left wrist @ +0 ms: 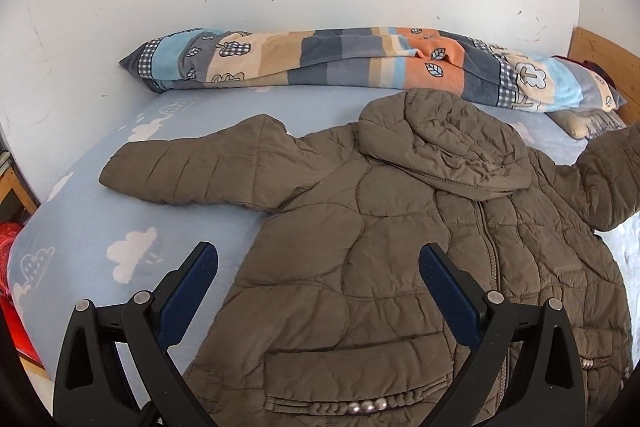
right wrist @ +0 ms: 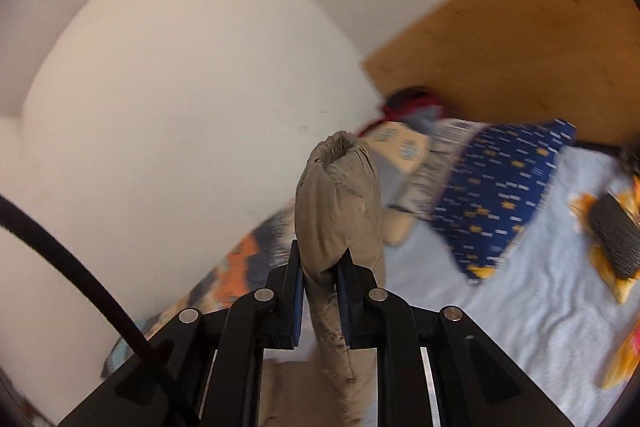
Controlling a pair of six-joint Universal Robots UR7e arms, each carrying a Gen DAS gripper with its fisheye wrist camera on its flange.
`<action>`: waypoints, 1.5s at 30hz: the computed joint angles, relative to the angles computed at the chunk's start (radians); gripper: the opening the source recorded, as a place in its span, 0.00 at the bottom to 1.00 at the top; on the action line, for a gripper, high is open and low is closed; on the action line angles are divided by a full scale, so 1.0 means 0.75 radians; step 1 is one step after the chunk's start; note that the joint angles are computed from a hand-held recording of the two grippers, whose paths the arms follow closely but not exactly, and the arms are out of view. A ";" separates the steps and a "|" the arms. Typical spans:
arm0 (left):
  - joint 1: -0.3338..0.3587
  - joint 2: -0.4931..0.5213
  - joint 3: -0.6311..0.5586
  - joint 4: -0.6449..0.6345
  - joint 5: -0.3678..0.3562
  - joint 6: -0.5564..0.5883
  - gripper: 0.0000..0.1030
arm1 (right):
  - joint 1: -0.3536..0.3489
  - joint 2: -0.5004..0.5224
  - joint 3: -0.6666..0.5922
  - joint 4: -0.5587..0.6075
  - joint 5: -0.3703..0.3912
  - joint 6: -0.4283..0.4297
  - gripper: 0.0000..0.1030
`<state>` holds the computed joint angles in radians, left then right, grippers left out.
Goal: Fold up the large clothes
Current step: 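Fold the held sleeve across the jacket body and open the right gripper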
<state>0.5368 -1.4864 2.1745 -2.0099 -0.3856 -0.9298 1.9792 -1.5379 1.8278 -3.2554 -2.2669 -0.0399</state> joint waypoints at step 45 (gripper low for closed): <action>0.043 -0.200 -0.020 0.303 -0.035 -0.244 0.98 | 0.186 1.093 -0.198 0.591 0.093 -0.247 0.16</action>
<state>0.5688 -1.6366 2.1592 -1.7825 -0.4122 -1.1131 2.1184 -0.7181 1.6793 -2.8121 -2.1974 -0.2248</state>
